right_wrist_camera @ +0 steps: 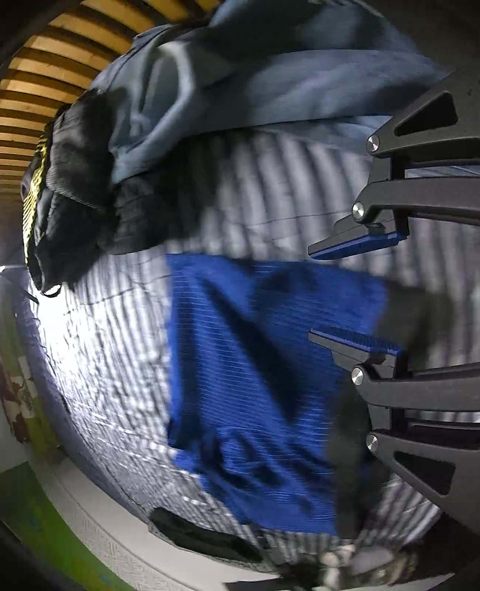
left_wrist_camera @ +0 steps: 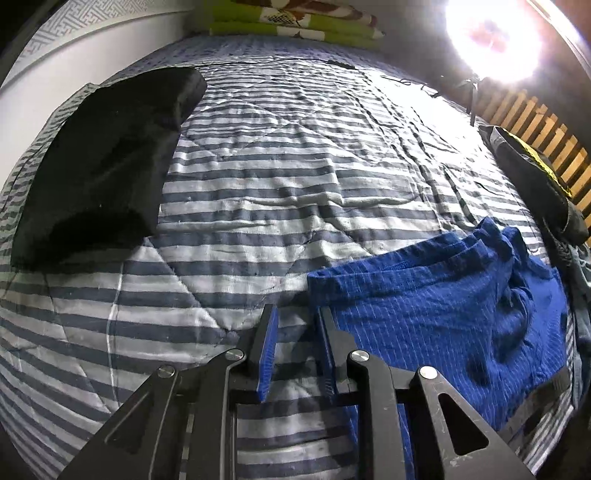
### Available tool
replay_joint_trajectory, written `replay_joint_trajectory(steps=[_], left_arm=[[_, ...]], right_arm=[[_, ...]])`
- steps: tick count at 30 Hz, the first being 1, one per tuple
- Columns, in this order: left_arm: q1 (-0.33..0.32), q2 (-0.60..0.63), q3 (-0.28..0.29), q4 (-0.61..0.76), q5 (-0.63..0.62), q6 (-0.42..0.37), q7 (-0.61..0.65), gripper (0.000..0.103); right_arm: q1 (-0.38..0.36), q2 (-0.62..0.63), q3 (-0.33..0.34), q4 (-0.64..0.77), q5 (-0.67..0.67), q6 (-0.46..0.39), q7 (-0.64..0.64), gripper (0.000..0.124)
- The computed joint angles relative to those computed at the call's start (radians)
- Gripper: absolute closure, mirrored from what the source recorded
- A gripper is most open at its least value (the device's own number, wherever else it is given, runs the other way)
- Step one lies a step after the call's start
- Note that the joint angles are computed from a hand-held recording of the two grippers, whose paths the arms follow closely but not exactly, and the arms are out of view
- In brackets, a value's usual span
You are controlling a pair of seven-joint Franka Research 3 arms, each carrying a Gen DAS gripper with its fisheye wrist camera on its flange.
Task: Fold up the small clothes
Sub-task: 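Grasp the waistband with the right tool and straighten it, then open the right tool and release the waistband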
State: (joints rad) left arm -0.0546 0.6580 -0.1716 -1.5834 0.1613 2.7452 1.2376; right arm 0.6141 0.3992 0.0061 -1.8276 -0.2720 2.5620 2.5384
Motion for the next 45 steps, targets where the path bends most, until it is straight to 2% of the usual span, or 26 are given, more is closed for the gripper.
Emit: replay_joint_trajectory(steps=[2,4,10,14,16,18,20,21,22,23,25,26,27,30,33,35,37,38,41,44,45], left_arm=[[0.014,-0.012,-0.016,-0.019,-0.01,0.004,0.015,0.079],[0.03,-0.03,-0.036,-0.047,-0.028,0.013,0.041,0.075],[0.036,-0.08,-0.047,-0.135,-0.041,0.039,0.067,0.074],[-0.003,-0.088,-0.013,-0.149,-0.003,0.044,0.049,0.074],[-0.008,-0.085,-0.012,-0.147,0.006,0.043,0.049,0.074],[-0.009,-0.082,-0.011,-0.144,0.01,0.041,0.05,0.074],[-0.006,-0.08,-0.013,-0.14,0.009,0.04,0.05,0.074],[-0.006,-0.079,-0.013,-0.138,0.009,0.039,0.048,0.074],[-0.006,-0.08,-0.013,-0.138,0.009,0.038,0.048,0.074],[-0.007,-0.081,-0.014,-0.139,0.01,0.039,0.049,0.074],[-0.004,-0.084,-0.017,-0.143,0.007,0.039,0.05,0.074],[0.002,-0.086,-0.023,-0.145,0.001,0.039,0.054,0.074],[0.011,-0.09,-0.033,-0.15,-0.009,0.04,0.063,0.074],[0.028,-0.119,-0.045,-0.188,-0.029,0.064,0.076,0.074],[0.079,-0.164,-0.093,-0.254,-0.082,0.097,0.129,0.074],[0.114,-0.195,-0.131,-0.302,-0.127,0.106,0.181,0.071],[0.156,-0.235,-0.177,-0.37,-0.186,0.12,0.253,0.048],[0.171,-0.255,-0.194,-0.407,-0.217,0.13,0.282,0.043],[0.226,-0.288,-0.258,-0.472,-0.332,0.131,0.39,0.041],[0.211,-0.314,-0.251,-0.515,-0.397,0.139,0.432,0.041],[0.206,-0.318,-0.248,-0.523,-0.419,0.146,0.437,0.041]], right_arm=[[0.016,-0.025,0.003,-0.039,-0.017,0.007,0.01,0.089],[0.02,-0.029,0.016,-0.055,-0.02,0.011,0.0,0.082],[0.077,0.011,0.004,-0.003,-0.136,-0.073,-0.003,0.082],[0.055,0.048,0.021,0.041,-0.089,-0.093,-0.049,0.084],[0.057,0.057,0.01,0.053,-0.082,-0.115,-0.039,0.114],[0.053,0.029,0.002,0.009,-0.073,-0.077,-0.005,0.118],[0.069,-0.038,-0.029,-0.074,-0.12,-0.027,0.096,0.119],[0.068,-0.075,-0.037,-0.121,-0.143,0.002,0.149,0.119],[0.035,-0.103,-0.01,-0.168,-0.144,0.052,0.16,0.118],[0.013,-0.11,0.015,-0.18,-0.132,0.06,0.132,0.117],[-0.001,-0.08,0.055,-0.118,-0.058,-0.068,-0.037,0.109],[0.004,-0.068,0.058,-0.092,-0.056,-0.12,-0.059,0.108],[0.012,-0.069,0.05,-0.088,-0.069,-0.13,-0.041,0.104],[-0.018,-0.098,0.039,-0.131,-0.039,0.004,-0.003,0.095],[-0.04,-0.076,0.024,-0.108,-0.013,0.071,0.023,0.09],[-0.021,-0.034,0.002,-0.036,-0.034,0.03,0.043,0.09],[-0.013,-0.003,0.015,0.006,-0.039,0.043,-0.004,0.09],[-0.009,0.019,0.023,0.041,-0.036,0.033,-0.044,0.09],[0.047,0.072,0.016,0.13,-0.079,-0.062,-0.116,0.09],[0.048,0.089,0.023,0.131,-0.049,-0.088,-0.168,0.09],[0.058,0.101,0.012,0.146,-0.054,-0.144,-0.171,0.092]])
